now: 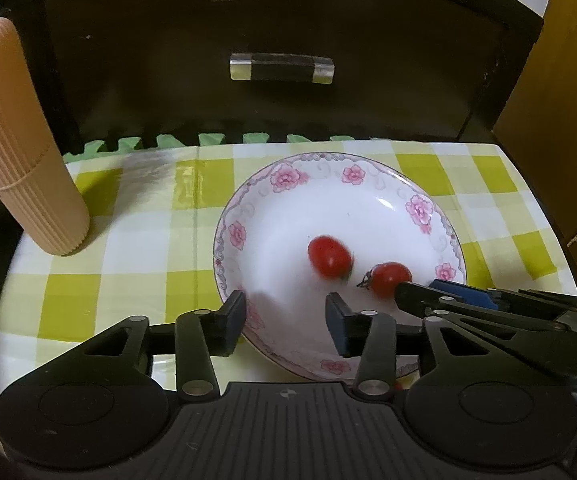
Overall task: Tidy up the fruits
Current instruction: 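Carry both tomatoes into the white floral bowl and open both grippers, then withdraw both grippers from the bowl back toward the remaining fruits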
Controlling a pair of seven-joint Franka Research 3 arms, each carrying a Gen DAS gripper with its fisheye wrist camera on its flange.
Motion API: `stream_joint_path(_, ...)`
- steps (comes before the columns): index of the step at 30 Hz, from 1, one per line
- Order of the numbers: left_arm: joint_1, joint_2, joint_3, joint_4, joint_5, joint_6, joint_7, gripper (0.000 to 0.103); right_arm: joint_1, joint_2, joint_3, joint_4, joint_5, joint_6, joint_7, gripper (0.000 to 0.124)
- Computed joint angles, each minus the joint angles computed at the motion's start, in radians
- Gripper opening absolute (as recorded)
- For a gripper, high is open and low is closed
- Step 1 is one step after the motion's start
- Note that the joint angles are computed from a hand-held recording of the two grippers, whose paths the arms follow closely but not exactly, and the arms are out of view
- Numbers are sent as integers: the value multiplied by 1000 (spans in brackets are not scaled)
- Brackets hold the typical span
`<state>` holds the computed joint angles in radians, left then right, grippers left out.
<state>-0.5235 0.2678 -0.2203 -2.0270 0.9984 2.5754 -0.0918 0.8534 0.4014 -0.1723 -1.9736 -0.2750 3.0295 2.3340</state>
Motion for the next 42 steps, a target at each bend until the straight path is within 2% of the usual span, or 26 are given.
stream_joint_path(10, -3, -29, -7, -18, 25, -7, -29, 58, 43, -20, -50, -22, -37, 12, 66, 26)
stream_joint_path(15, 0, -53, -17, -40, 28, -13, -39, 62, 70, -39, -77, -39, -89, 12, 118, 26)
stream_joint_path(23, 7, -100, -40, -86, 36, -17, -69, 65, 82, -82, -82, -68, -209, 1, 209, 28)
stream_joint_path(29, 12, -126, -56, -114, 30, -18, -86, 65, 44, -119, -36, -96, -298, 4, 283, 28)
stream_joint_path(42, 16, -186, -88, -183, 8, -5, -105, 64, -45, -176, 75, -155, -407, -14, 392, 29)
